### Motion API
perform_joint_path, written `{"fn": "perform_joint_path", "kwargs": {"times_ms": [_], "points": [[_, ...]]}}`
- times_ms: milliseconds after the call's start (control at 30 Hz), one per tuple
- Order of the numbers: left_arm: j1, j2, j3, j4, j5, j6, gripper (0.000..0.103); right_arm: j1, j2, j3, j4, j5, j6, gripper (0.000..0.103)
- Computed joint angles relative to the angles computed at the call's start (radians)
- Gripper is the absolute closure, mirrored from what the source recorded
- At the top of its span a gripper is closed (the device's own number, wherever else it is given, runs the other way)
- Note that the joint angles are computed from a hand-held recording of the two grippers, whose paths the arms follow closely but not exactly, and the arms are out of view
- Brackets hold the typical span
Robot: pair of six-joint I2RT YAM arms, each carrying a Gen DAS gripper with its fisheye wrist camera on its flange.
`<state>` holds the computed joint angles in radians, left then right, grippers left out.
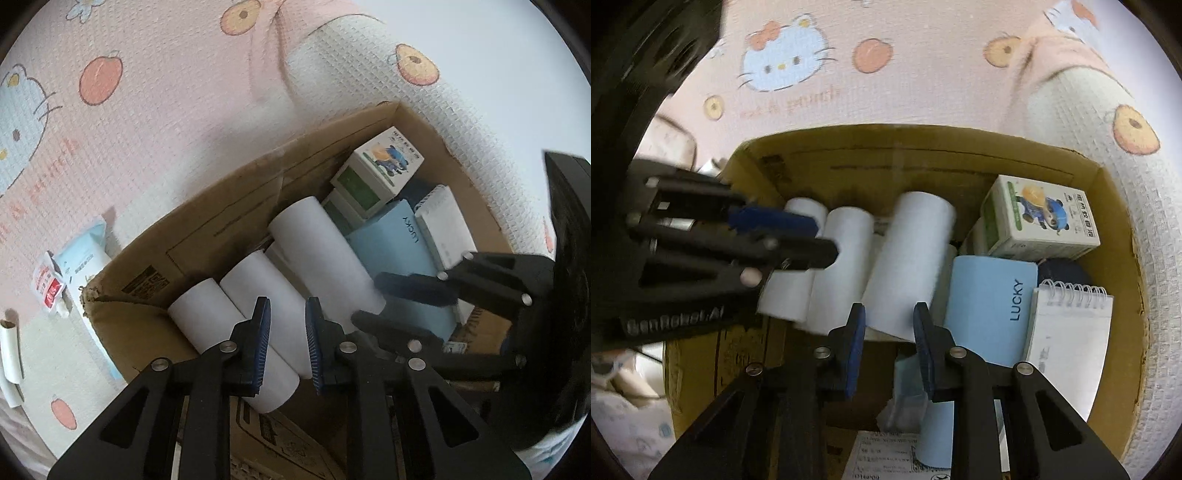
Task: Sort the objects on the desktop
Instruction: 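Lower the roll among the box's rolls and open the left gripper, then withdraw the open left gripper from the box back toward the mat rolls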
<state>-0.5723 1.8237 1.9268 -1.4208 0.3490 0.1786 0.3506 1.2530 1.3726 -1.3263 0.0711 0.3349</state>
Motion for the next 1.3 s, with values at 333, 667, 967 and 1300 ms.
{"fn": "perform_joint_path", "kwargs": {"times_ms": [333, 667, 967, 1300], "points": [[-0.001, -0.138, -0.173, 0.202, 0.009, 0.068, 0.081, -0.025, 0.050, 0.046, 0.017, 0.030, 0.007, 0.079], [0.101, -0.189, -0.211, 0.279, 0.104, 0.082, 0.081, -0.123, 0.076, 0.044, 0.047, -0.077, 0.027, 0.079], [0.231, -0.243, -0.248, 0.326, 0.221, 0.158, 0.078, -0.028, 0.129, 0.086, 0.020, -0.002, 0.124, 0.079], [0.478, -0.267, -0.273, 0.327, 0.362, 0.286, 0.066, 0.331, 0.317, 0.414, -0.041, 0.302, 0.278, 0.079]]}}
